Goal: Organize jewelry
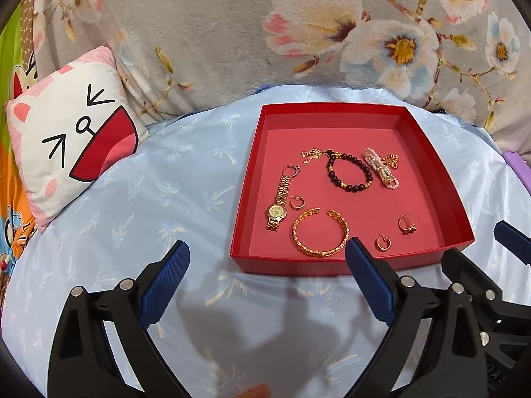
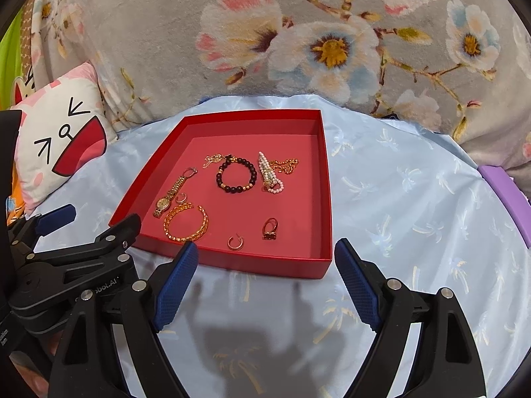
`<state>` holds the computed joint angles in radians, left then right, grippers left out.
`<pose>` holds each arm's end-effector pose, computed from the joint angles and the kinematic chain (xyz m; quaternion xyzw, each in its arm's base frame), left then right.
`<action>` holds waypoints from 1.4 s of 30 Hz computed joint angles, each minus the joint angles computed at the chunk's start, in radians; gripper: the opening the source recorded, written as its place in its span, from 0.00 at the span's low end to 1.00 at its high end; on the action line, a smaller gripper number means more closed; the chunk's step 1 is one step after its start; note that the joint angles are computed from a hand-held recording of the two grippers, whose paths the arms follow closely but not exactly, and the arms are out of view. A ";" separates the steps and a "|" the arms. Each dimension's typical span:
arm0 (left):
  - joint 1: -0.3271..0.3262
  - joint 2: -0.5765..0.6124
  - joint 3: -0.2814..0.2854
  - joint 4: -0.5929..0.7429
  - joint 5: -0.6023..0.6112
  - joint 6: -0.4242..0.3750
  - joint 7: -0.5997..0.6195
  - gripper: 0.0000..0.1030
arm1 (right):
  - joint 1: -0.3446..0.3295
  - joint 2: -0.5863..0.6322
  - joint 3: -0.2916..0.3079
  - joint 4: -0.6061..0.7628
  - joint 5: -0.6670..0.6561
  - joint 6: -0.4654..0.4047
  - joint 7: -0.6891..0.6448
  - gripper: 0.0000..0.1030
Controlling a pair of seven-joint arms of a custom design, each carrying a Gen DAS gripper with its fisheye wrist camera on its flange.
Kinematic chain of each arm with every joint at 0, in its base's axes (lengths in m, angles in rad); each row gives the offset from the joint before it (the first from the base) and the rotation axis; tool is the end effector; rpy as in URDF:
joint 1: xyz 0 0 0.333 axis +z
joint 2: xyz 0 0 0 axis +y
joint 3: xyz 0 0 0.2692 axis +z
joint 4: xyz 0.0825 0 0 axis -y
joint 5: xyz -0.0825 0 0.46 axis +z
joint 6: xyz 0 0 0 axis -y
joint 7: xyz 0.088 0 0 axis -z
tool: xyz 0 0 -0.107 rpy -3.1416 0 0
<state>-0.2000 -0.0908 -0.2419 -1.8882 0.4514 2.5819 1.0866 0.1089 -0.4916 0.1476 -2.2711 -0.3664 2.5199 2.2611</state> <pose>0.5938 -0.2944 0.5684 -0.5566 0.7187 -0.2900 0.2993 0.5305 0.1498 0.5711 -0.5792 0.7128 -0.2850 0.2741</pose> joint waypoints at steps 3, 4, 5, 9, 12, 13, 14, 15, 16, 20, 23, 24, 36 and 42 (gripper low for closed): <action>0.000 0.001 0.001 0.001 -0.001 0.000 0.002 0.90 | 0.000 0.000 0.000 0.001 0.000 -0.001 0.000 0.80; 0.000 0.001 0.001 0.000 -0.003 -0.001 0.004 0.90 | 0.001 0.000 -0.001 0.000 0.000 -0.001 -0.001 0.80; -0.001 0.000 0.001 0.000 -0.003 0.000 0.003 0.90 | 0.001 0.000 -0.001 0.000 0.000 -0.001 -0.001 0.80; 0.000 0.000 0.001 -0.001 -0.003 0.001 0.003 0.90 | 0.001 0.000 -0.001 0.000 -0.001 0.000 -0.001 0.80; 0.000 0.000 0.001 -0.001 0.000 0.003 0.002 0.90 | 0.001 0.001 0.000 0.001 -0.001 -0.001 -0.001 0.80; 0.000 0.000 0.001 -0.002 -0.001 0.002 0.003 0.90 | 0.000 0.001 0.000 0.001 -0.001 -0.001 0.000 0.80; 0.000 0.000 0.001 -0.002 -0.002 0.002 0.003 0.90 | 0.001 0.001 0.000 0.002 -0.001 -0.001 0.000 0.80; 0.000 0.000 0.001 -0.002 -0.004 0.002 0.003 0.90 | 0.001 0.002 0.000 0.002 -0.001 -0.001 0.000 0.80; 0.000 0.000 0.001 -0.002 -0.004 0.001 0.004 0.90 | 0.000 0.002 0.001 0.002 -0.003 -0.001 0.001 0.80; 0.000 0.000 0.001 -0.003 0.000 0.003 0.002 0.90 | -0.001 0.000 -0.001 0.000 -0.004 -0.001 0.000 0.80; 0.000 0.000 0.000 -0.003 0.001 0.002 0.004 0.90 | -0.003 -0.007 -0.003 -0.006 -0.003 0.001 0.004 0.81; 0.000 0.000 0.000 -0.003 0.003 0.003 0.006 0.90 | -0.004 -0.006 -0.003 -0.006 -0.002 0.002 0.005 0.81; 0.002 -0.002 0.002 -0.009 0.001 0.008 0.018 0.90 | -0.009 -0.009 -0.002 -0.009 -0.001 0.003 0.008 0.81; 0.003 -0.004 0.001 -0.008 0.006 0.007 0.016 0.90 | -0.009 -0.007 -0.004 -0.007 -0.001 0.004 0.006 0.81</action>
<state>-0.1972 -0.0946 -0.2409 -1.8967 0.4574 2.5894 1.1023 0.0997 -0.4984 0.1440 -2.2780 -0.3677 2.5236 2.2674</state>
